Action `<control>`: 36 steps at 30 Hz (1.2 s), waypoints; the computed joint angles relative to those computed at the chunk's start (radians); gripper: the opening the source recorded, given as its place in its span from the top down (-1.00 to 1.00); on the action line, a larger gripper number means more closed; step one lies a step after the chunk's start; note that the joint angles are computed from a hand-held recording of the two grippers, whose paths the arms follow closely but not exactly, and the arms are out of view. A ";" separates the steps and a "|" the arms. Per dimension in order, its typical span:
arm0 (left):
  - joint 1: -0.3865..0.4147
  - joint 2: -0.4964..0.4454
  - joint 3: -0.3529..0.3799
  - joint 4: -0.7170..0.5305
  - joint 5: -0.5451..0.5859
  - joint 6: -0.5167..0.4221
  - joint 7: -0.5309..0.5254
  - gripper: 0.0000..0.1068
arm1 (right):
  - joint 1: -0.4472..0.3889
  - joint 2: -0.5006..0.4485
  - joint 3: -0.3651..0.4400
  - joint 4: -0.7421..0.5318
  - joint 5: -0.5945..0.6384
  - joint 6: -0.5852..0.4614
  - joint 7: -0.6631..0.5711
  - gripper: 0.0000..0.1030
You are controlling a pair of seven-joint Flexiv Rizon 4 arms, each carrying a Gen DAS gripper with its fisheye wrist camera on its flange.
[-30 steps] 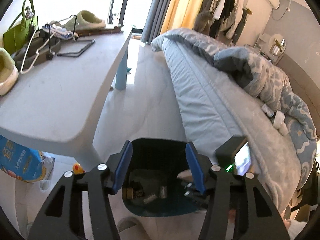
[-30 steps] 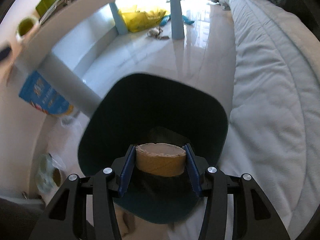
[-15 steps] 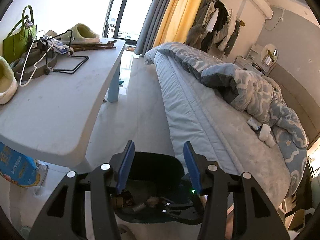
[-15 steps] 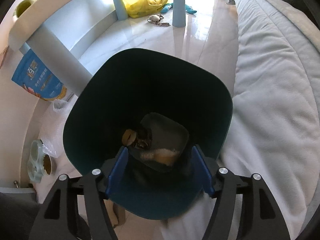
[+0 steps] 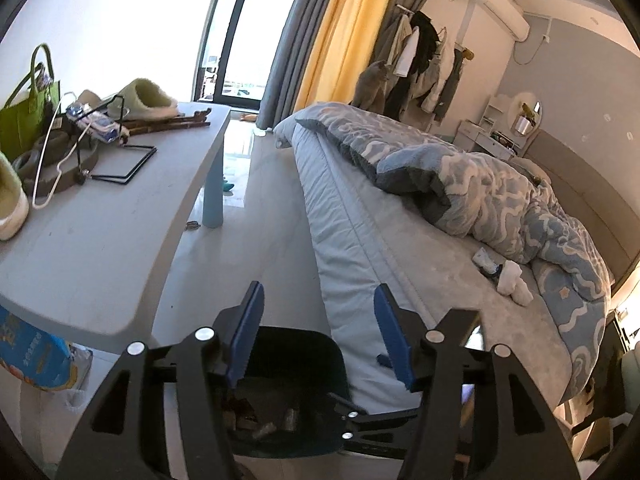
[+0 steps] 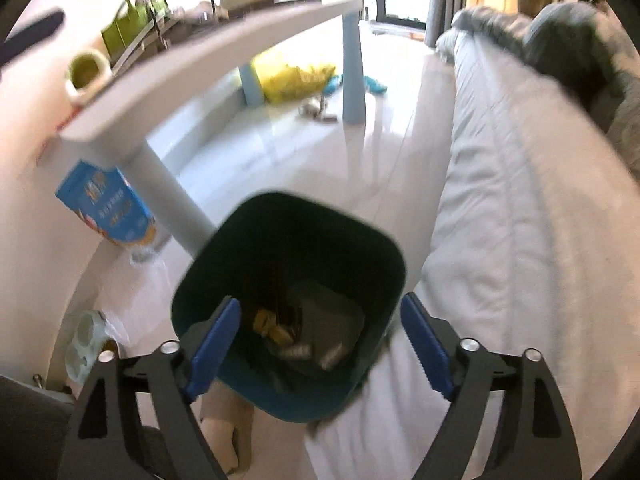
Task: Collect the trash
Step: 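Lower the tape core into the bin and open the right tool, then move both open tools back over the bed toward the white tissues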
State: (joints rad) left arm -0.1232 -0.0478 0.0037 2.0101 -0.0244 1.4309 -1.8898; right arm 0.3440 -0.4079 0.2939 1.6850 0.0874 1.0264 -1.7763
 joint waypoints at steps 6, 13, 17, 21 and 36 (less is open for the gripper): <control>-0.019 -0.018 0.004 -0.073 0.129 -0.035 -0.099 -0.24 | -0.049 0.044 0.016 -0.001 0.064 0.053 -0.055 -0.71; -0.053 -0.059 0.003 -0.145 0.184 -0.049 -0.144 -0.31 | -0.091 0.093 0.002 0.005 0.121 0.077 -0.099 -0.72; -0.077 -0.091 0.006 -0.195 0.205 -0.063 -0.166 -0.33 | -0.111 0.112 -0.018 0.015 0.128 0.085 -0.114 -0.72; -0.109 -0.130 0.008 -0.252 0.221 -0.080 -0.178 -0.33 | -0.138 0.124 -0.030 0.010 0.151 0.087 -0.131 -0.72; -0.206 -0.302 0.006 -0.450 0.170 -0.124 -0.165 -0.33 | -0.240 0.137 -0.073 -0.019 0.211 0.081 -0.223 -0.73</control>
State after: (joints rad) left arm -0.3288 -0.3494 0.0100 1.5599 0.1452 1.3073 -2.0547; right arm 0.1043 -0.2712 0.2207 1.6658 0.2989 1.1074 -1.9996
